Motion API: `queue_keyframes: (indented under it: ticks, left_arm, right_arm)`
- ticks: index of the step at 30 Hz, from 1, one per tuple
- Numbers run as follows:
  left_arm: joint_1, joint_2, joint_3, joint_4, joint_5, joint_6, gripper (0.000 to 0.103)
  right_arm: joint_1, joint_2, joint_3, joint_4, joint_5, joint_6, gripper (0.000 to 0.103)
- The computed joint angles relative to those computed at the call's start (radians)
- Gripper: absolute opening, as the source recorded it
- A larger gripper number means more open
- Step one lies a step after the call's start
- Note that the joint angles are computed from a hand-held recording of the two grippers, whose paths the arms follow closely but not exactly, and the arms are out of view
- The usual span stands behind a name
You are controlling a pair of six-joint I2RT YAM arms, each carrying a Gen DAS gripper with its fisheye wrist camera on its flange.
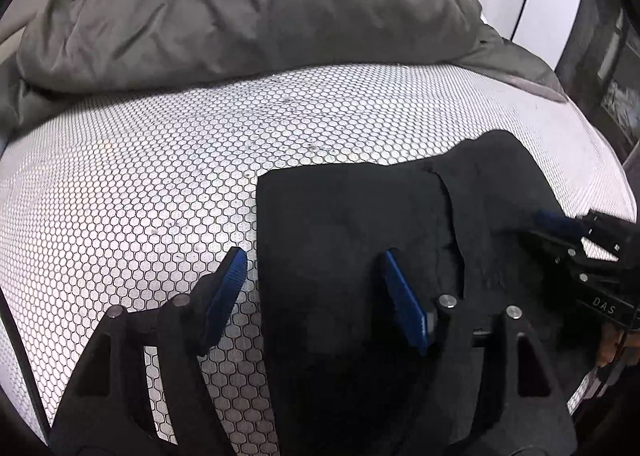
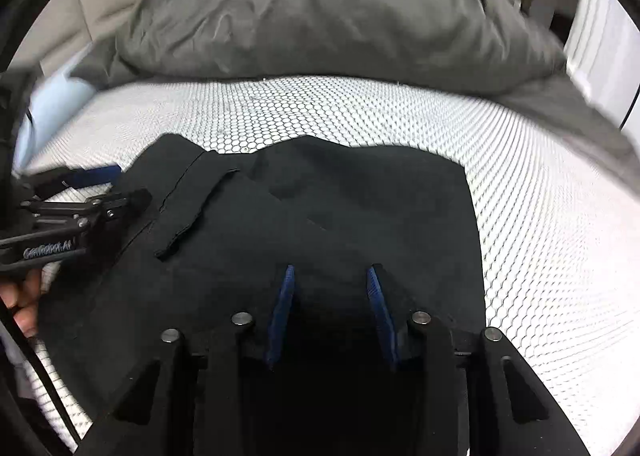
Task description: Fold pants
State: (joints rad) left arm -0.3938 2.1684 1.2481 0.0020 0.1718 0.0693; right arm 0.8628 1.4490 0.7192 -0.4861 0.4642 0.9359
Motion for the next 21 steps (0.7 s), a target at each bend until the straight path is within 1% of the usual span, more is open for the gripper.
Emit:
queue_keyframes:
  ticks: [1, 2, 4, 6, 7, 8, 9, 10, 11, 12, 13, 14, 15, 18, 21]
  left_arm:
    - [0.0, 0.0, -0.001, 0.005, -0.004, -0.006, 0.071]
    - [-0.001, -0.007, -0.01, 0.009, -0.012, -0.017, 0.071]
    - [-0.004, -0.055, -0.06, 0.03, -0.052, -0.044, 0.07]
    - [-0.007, -0.12, -0.136, 0.083, -0.089, -0.058, 0.07]
    - [-0.006, -0.161, -0.19, 0.126, -0.094, -0.061, 0.07]
    - [-0.003, -0.203, -0.247, 0.165, -0.09, -0.062, 0.07]
    - [0.002, -0.227, -0.278, 0.176, -0.083, -0.056, 0.07]
    - [0.002, -0.241, -0.301, 0.183, -0.083, -0.05, 0.07]
    - [-0.002, -0.259, -0.338, 0.198, -0.092, -0.046, 0.07]
    - [-0.007, -0.27, -0.366, 0.205, -0.106, -0.04, 0.07]
    - [-0.01, -0.276, -0.377, 0.189, -0.116, -0.03, 0.07]
    - [-0.018, -0.283, -0.386, 0.163, -0.135, -0.018, 0.07]
    - [-0.026, -0.295, -0.414, 0.178, -0.147, -0.017, 0.07]
    - [-0.05, -0.358, -0.53, 0.255, -0.168, 0.004, 0.07]
    - [-0.07, -0.353, -0.558, 0.282, -0.212, 0.032, 0.07]
  right_arm:
    - [-0.013, -0.041, -0.059, 0.072, -0.018, -0.02, 0.037]
    - [-0.014, -0.042, -0.075, 0.09, -0.025, -0.032, 0.037]
    - [-0.002, -0.049, -0.084, 0.1, -0.016, -0.036, 0.039]
    - [0.022, -0.155, -0.12, 0.089, 0.001, -0.019, 0.044]
    - [0.049, -0.248, -0.146, 0.059, 0.033, 0.008, 0.05]
    - [0.078, -0.29, -0.148, 0.014, 0.071, 0.04, 0.056]
    - [0.114, -0.324, -0.14, -0.071, 0.137, 0.106, 0.069]
    - [0.157, -0.361, -0.136, -0.197, 0.208, 0.208, 0.07]
    - [0.179, -0.391, -0.143, -0.264, 0.229, 0.269, 0.069]
    - [0.193, -0.411, -0.153, -0.297, 0.23, 0.304, 0.064]
    - [0.205, -0.447, -0.174, -0.323, 0.22, 0.326, 0.045]
    - [0.226, -0.469, -0.191, -0.355, 0.213, 0.348, 0.037]
    - [0.253, -0.455, -0.192, -0.404, 0.21, 0.4, 0.035]
    - [0.332, -0.454, -0.216, -0.451, 0.191, 0.496, 0.035]
    - [0.506, -0.38, -0.216, -0.536, 0.156, 0.733, 0.035]
